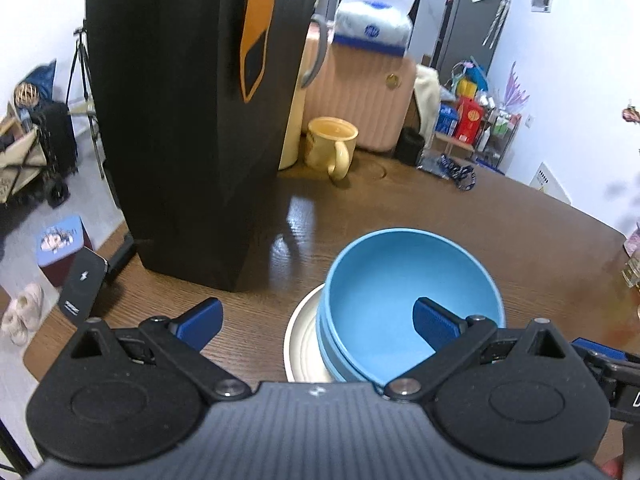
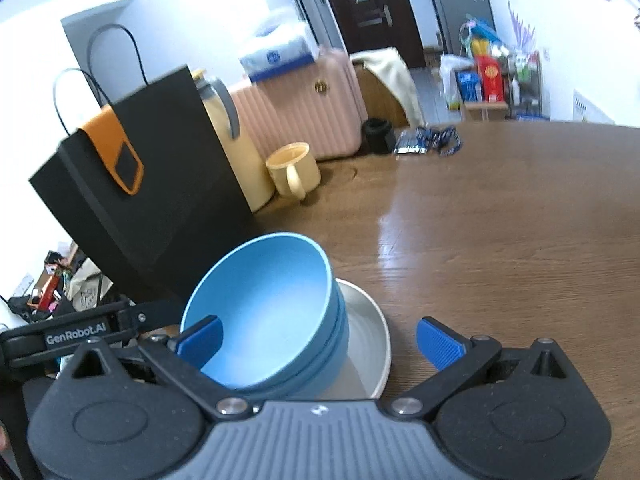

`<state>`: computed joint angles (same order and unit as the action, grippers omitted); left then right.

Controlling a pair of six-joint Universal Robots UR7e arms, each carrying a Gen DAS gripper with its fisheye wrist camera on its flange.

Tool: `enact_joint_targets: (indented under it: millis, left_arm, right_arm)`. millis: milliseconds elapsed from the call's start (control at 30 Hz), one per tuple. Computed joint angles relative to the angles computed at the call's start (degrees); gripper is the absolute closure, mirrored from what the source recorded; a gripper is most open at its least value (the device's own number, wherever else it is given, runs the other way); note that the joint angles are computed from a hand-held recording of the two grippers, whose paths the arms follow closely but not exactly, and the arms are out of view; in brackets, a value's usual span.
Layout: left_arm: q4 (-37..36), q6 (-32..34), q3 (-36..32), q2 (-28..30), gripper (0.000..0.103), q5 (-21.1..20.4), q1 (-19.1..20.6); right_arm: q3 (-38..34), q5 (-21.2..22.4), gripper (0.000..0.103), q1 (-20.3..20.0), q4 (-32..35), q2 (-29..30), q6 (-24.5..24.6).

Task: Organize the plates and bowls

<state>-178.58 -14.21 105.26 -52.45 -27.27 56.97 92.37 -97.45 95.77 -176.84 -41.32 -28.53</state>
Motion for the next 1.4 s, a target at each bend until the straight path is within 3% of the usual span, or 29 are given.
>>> enact_joint_targets:
  millis: [233,633,900,1067,1400]
  left_arm:
    - [-6.3,-0.3,5.4,0.1,0.0,3.5,-5.2]
    - [-25.3,11.2,10.6,4.9,0.0,6.8,-11.9]
    - [-26.2,8.2,18.4,2.5,0.0,8.1,-16.2]
    - [-26.8,6.1,25.1,0.6,0.0,9.7,-20.4]
    - [-13.8,-6.3,35.2,-6.6,0.0,8.4,-26.9]
  right_arm:
    - [9.3,3.3,0.0,-2.9,-8.4,-5.9,-4.5]
    - [23.3,8.7,0.0,-7.5,-22.9,-14.5,-12.4]
    - [33.3,9.5,0.0,-9.9,-30.9,-20.3,-14.5]
    - [40.5,8.8,0.0,-10.8,-37.0,-24.1,-13.3]
    - [52.3,5.2,0.0,-11.5,-49.1,-28.3,-10.3]
